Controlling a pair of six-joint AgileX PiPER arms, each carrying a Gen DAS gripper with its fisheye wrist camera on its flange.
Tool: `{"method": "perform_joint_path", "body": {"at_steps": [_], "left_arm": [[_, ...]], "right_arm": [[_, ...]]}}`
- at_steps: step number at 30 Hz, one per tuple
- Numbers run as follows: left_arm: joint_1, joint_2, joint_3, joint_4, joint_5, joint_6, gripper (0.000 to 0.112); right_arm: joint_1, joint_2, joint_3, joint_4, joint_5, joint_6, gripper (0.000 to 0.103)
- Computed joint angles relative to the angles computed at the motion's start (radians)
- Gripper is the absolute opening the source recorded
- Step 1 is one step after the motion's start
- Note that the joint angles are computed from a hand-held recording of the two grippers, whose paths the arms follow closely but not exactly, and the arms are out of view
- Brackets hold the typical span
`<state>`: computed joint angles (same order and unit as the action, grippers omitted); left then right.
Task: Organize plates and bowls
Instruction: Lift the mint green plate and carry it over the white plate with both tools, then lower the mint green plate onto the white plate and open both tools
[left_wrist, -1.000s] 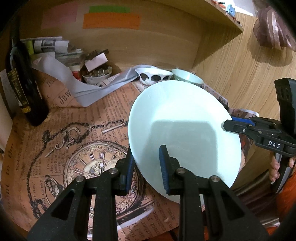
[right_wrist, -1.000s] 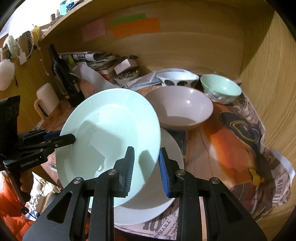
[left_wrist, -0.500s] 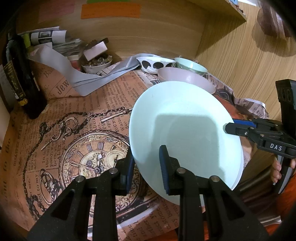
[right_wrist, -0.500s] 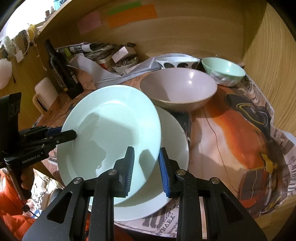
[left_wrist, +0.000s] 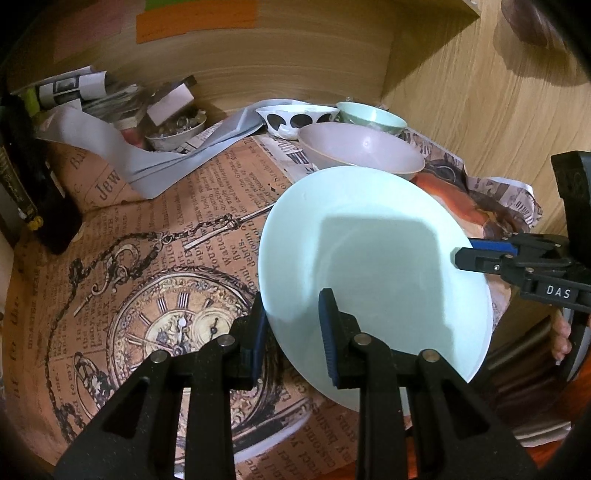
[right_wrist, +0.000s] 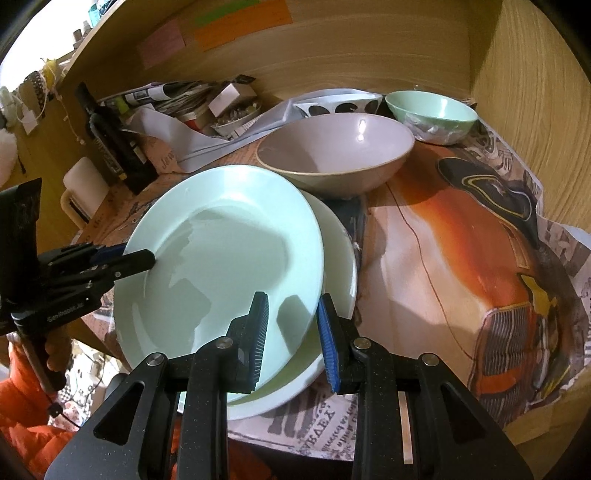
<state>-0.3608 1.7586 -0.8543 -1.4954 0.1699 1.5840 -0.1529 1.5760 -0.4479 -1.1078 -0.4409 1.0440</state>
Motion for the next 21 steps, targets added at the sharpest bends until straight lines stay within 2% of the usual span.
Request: {"method": "perform_joint_path", "body": {"at_steps": [4,14,18,21], "left_arm": [[0.009,0.007,-0.015,0.103,0.013,-0.101,0.027],[-0.013,0.029,-0.053,0.437,-0.01,-0.445,0.028],[0.005,0.022,-0.045,0.333,0.013,-0.341,0.027],[0.014,-0.013,-0.014,0.193,0.004,-0.188,0.027]], "right_arm": [[0.009,-0.001,-0.001,-0.002,0.013,0.002,0.025],[-0.03,0.005,0.024,-0.015,-0.047,-0.004,0.025],[-0.046,0.006,0.032,-0.001,-0.068,-0.02,0.024],[-0.044,-0.029,0.059,0.09,-0.069,-0.105,0.024]]}}
